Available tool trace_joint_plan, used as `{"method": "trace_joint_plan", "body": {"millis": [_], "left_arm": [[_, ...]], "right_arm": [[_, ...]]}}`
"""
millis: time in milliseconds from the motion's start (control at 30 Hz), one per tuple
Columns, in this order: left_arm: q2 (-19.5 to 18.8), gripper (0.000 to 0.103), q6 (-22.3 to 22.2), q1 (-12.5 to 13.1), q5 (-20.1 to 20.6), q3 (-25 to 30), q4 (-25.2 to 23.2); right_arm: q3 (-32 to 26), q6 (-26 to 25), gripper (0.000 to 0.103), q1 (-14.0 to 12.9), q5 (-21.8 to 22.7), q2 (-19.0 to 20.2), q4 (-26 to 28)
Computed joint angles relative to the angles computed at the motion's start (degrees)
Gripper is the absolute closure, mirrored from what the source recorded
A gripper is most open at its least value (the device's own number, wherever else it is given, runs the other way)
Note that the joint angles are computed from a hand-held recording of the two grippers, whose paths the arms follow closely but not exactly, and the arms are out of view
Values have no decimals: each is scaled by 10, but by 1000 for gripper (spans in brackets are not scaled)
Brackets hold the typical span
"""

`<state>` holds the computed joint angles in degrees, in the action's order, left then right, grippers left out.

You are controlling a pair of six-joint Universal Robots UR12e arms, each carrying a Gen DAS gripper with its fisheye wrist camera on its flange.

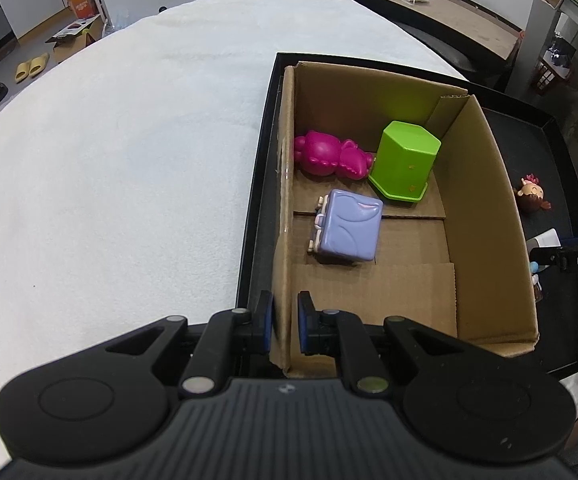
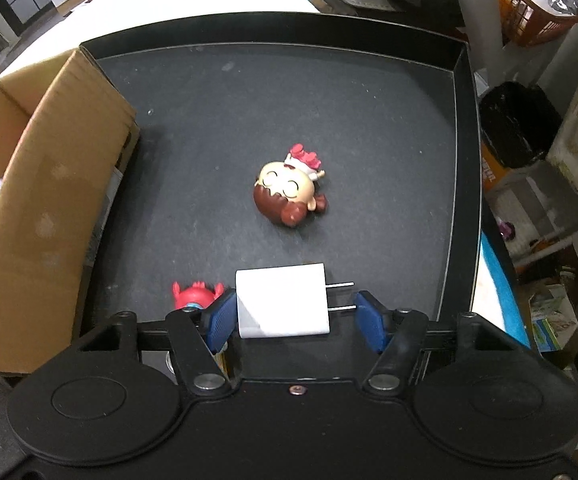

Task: Organize rigid objects
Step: 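Lift the white charger plug with the right gripper over the box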

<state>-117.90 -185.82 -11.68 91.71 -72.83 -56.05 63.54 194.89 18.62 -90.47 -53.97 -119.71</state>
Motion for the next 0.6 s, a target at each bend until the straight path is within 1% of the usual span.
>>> {"method": "trace_joint_plan", "body": {"millis": [100, 200, 333, 600], "left_arm": [[0, 91, -1, 0, 2, 0, -1], [-1, 91, -2, -1, 3, 2, -3], [-1, 91, -3, -1, 3, 3, -4], [-3, 91, -2, -2, 7, 7, -6]], "right_arm": [[-2, -6, 42, 3, -9, 1, 1], [-3, -2, 42, 3, -9, 1, 3], [1, 12, 42, 3, -4, -5, -12], [14, 35, 42, 8, -16, -21, -44]]}}
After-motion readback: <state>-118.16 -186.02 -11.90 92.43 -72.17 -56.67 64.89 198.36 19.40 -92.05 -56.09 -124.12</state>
